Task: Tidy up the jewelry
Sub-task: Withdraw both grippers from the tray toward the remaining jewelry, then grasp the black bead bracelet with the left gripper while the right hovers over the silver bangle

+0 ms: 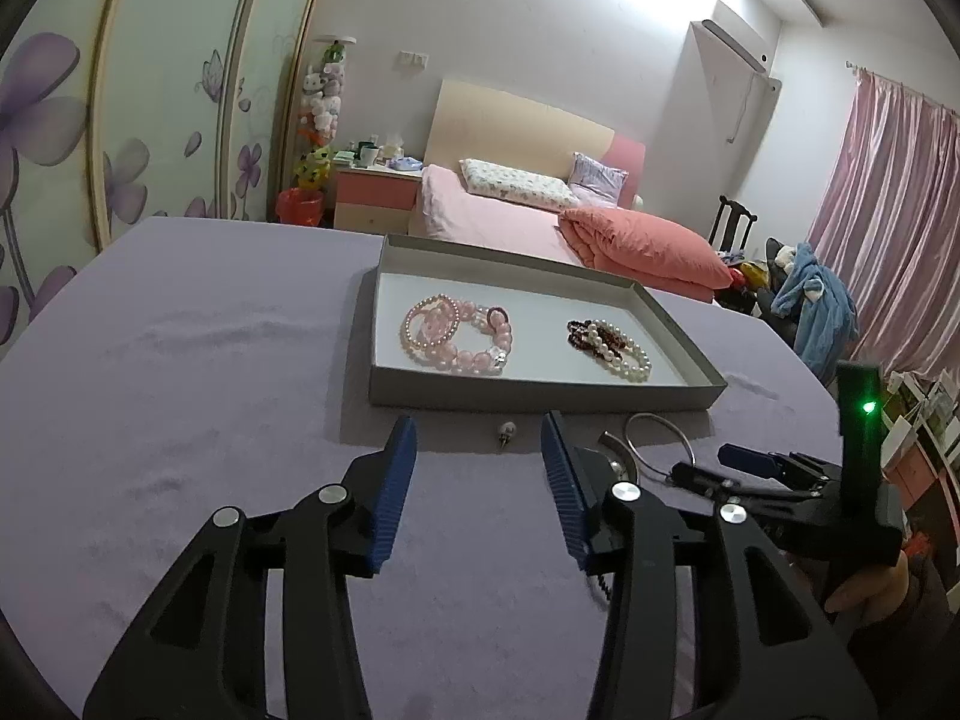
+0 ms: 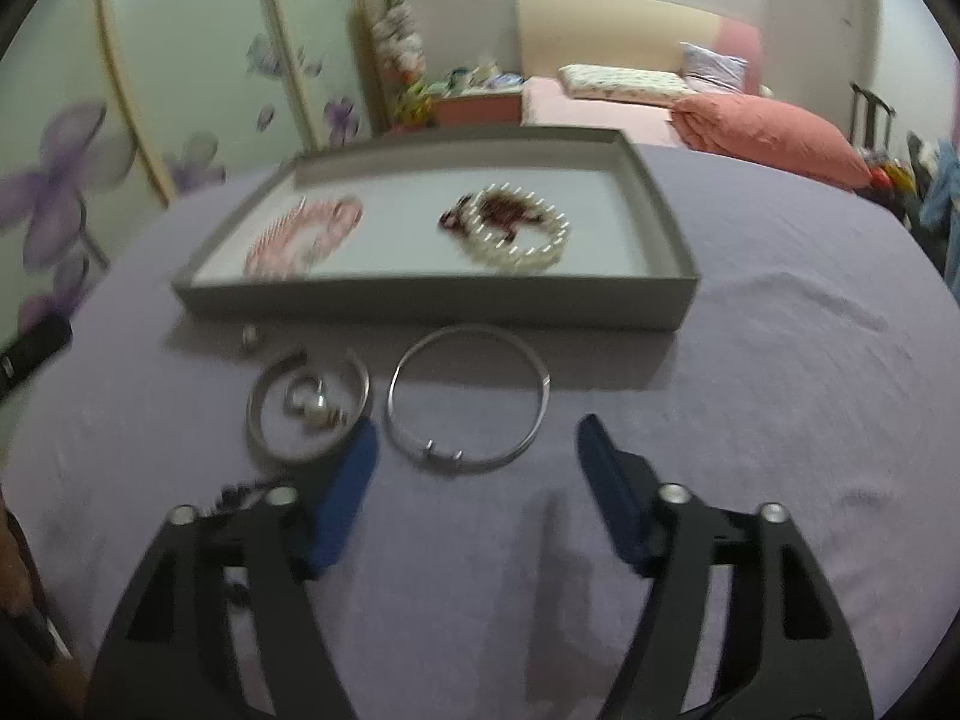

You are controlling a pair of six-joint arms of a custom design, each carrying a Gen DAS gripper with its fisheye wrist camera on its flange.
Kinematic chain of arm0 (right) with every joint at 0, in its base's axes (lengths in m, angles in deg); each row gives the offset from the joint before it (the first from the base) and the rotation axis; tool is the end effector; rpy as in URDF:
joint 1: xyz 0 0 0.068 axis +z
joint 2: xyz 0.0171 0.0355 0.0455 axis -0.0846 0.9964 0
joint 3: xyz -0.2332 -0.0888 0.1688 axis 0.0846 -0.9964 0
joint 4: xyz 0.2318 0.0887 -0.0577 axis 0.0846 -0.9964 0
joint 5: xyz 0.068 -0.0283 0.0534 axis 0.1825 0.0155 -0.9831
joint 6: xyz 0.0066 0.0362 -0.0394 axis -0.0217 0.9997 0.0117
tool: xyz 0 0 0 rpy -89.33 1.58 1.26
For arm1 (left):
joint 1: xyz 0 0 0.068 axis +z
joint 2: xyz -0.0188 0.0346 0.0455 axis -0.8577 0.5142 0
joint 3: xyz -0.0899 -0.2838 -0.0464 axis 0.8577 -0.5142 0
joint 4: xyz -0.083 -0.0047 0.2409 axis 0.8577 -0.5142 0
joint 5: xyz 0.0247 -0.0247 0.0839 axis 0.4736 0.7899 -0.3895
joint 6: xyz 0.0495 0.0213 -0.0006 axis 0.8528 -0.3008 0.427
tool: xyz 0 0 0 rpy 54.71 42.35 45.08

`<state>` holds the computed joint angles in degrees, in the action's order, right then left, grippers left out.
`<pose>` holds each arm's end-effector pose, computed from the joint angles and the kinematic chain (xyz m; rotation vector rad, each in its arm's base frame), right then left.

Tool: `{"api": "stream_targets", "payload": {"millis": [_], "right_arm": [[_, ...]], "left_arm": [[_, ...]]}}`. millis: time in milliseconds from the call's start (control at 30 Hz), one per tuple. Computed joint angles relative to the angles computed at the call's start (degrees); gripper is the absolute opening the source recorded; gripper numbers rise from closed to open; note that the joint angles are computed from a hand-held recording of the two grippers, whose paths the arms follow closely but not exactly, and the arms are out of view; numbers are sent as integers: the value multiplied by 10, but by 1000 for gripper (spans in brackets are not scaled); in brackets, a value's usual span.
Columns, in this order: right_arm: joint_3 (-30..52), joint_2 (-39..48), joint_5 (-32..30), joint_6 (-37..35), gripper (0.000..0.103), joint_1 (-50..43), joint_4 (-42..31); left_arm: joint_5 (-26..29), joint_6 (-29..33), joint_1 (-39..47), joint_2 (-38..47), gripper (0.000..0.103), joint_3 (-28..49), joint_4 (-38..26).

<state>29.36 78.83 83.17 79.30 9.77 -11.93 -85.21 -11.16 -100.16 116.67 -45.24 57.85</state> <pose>0.3086 0.0826 0.0778 -0.3077 2.4466 0.1896 0.2449 -0.1954 0.1144 -0.0797 2.1735 -0.3096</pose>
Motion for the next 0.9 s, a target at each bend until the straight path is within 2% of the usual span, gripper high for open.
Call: {"api": "stream_targets", "payload": {"millis": [133,333,400,433,467,667,767,900], "right_arm": [[34,27,37,-6,79,19,-32],[93,55,35,-10,82,17,-66],[106,60,31,-16,80,14,-73],[107,61,27,-19,75,12,-71],[102,58,28,-21,68,13,-64],[66,40,44,-1,68,-3,-46],[43,29,53,15,68,-22,-35],[19,19,52,19,68,-44,-21]], "left_arm": [[6,-5,0,4,46,-6,5],[12,-9,-7,6,48,-12,8],[13,-10,-10,7,49,-13,8],[15,-10,-12,7,49,-13,6],[17,-10,-15,8,49,-12,5],[37,1,-39,25,49,10,-13],[57,11,-52,43,56,31,-27],[70,23,-72,74,58,76,-70]]}}
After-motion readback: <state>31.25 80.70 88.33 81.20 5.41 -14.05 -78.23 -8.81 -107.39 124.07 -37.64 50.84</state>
